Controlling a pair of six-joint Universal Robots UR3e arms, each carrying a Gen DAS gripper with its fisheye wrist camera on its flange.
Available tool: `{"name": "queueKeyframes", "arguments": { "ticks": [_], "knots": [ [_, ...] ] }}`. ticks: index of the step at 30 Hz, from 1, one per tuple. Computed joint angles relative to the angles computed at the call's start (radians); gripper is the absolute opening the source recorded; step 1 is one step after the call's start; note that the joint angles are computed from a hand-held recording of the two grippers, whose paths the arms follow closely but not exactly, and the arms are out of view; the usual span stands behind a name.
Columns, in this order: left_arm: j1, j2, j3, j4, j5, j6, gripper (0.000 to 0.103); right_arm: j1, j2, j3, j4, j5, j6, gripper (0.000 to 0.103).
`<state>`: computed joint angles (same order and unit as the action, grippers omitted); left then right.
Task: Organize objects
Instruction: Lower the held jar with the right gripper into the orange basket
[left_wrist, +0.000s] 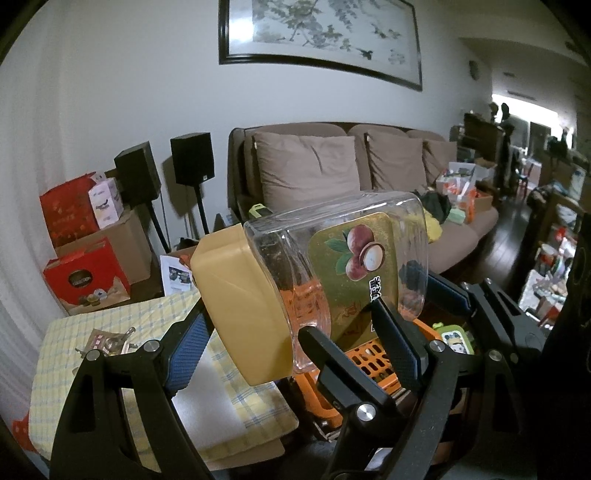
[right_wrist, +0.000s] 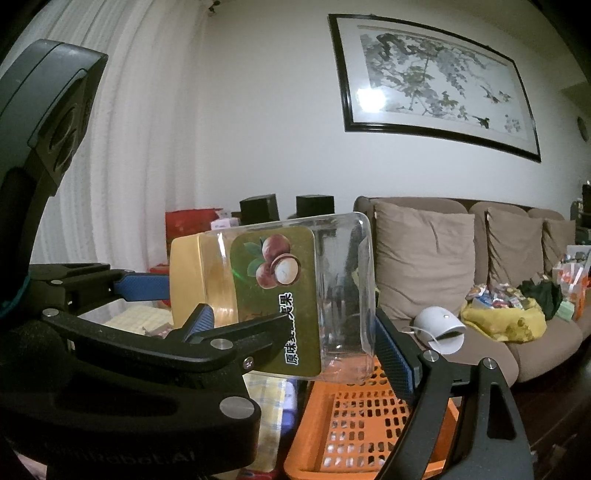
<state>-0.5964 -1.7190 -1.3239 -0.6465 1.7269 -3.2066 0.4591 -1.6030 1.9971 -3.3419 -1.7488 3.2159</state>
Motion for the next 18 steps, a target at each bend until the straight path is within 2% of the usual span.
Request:
{"name": "queueKeyframes", "arguments": {
  "ticks": [18],
  "knots": [
    [-0.031, -0.067, 0.081, -0.012, 0.005, 0.007, 0.084, -0.045, -0.043, 0.038, 0.001, 0.005, 0.002, 0.087]
  ]
}}
